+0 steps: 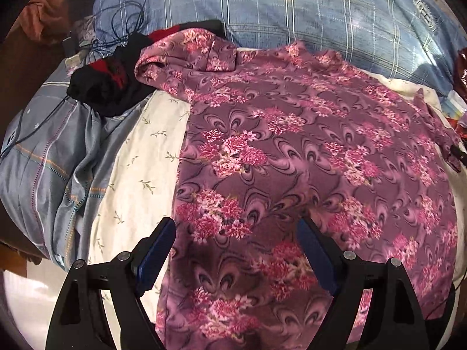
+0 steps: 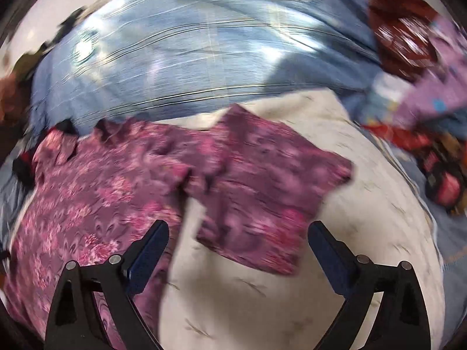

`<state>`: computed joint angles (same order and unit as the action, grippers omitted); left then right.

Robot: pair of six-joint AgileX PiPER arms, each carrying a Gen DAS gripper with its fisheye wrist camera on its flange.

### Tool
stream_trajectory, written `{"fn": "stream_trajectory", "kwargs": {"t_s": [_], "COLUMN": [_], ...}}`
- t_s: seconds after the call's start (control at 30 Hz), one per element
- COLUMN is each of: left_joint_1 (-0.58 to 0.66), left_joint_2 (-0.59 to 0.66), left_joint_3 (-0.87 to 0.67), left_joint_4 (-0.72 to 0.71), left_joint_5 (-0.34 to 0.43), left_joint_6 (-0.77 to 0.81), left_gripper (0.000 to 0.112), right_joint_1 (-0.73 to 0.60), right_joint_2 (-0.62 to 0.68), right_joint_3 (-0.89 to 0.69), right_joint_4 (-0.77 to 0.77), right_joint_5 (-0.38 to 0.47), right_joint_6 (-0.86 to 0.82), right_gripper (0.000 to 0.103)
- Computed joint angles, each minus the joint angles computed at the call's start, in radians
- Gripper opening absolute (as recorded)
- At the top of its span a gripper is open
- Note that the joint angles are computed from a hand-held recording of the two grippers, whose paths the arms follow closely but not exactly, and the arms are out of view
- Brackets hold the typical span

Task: Fold small clothes
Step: 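Grasp the shirt sleeve with the right gripper and lift it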

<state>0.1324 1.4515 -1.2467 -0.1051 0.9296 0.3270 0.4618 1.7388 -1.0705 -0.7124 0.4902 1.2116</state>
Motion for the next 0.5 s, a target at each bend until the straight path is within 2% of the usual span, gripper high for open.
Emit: {"fn": "stream_trajectory", "kwargs": {"t_s": [0.07, 0.1, 0.13, 0.17, 0.2, 0.23, 0.3, 0.4, 0.5], "left_joint_1": [-0.015, -0.021, -0.022, -0.026, -0.034, -0.045, -0.070, -0.097, -0.106], "left_joint_2": [0.031, 0.046, 0.054, 0.063, 0.071, 0.083, 0.111, 0.182, 0.294], "left_joint_3": [-0.024, -0.040, -0.050, -0.060, -0.069, -0.082, -0.114, -0.206, -0.347], "left_joint_4": [0.010, 0.005, -0.001, -0.005, 0.001, 0.012, 0.049, 0.082, 0.084], "left_joint_5": [0.006, 0.011, 0.014, 0.011, 0.005, -0.004, -0.023, -0.044, -0.051], "left_joint_6": [-0.020, -0.024, -0.021, -0.019, -0.019, -0.023, -0.040, -0.086, -0.153], "left_gripper": [0.085, 0.085, 0.085, 0.085, 0.085, 0.085, 0.085, 0.085, 0.085], "right_joint_1": [-0.004, -0.016, -0.026, -0.041, -0.071, -0.117, -0.191, -0.309, -0.470], "right_joint_2": [0.089, 0.126, 0.134, 0.120, 0.084, 0.049, -0.008, -0.084, -0.083], "right_joint_3": [-0.099, -0.130, -0.132, -0.105, -0.062, -0.028, -0.002, -0.021, -0.090], "right_joint_4": [0.072, 0.104, 0.113, 0.092, 0.106, 0.159, 0.227, 0.168, 0.182], "right_joint_5": [0.088, 0.118, 0.118, 0.092, 0.025, -0.028, -0.056, -0.013, 0.025], "right_joint_6": [-0.110, -0.155, -0.167, -0.148, -0.160, -0.211, -0.286, -0.255, -0.243], "right_gripper": [0.092, 0.071, 0.056, 0.051, 0.021, 0.014, 0.014, 0.014, 0.014]}}
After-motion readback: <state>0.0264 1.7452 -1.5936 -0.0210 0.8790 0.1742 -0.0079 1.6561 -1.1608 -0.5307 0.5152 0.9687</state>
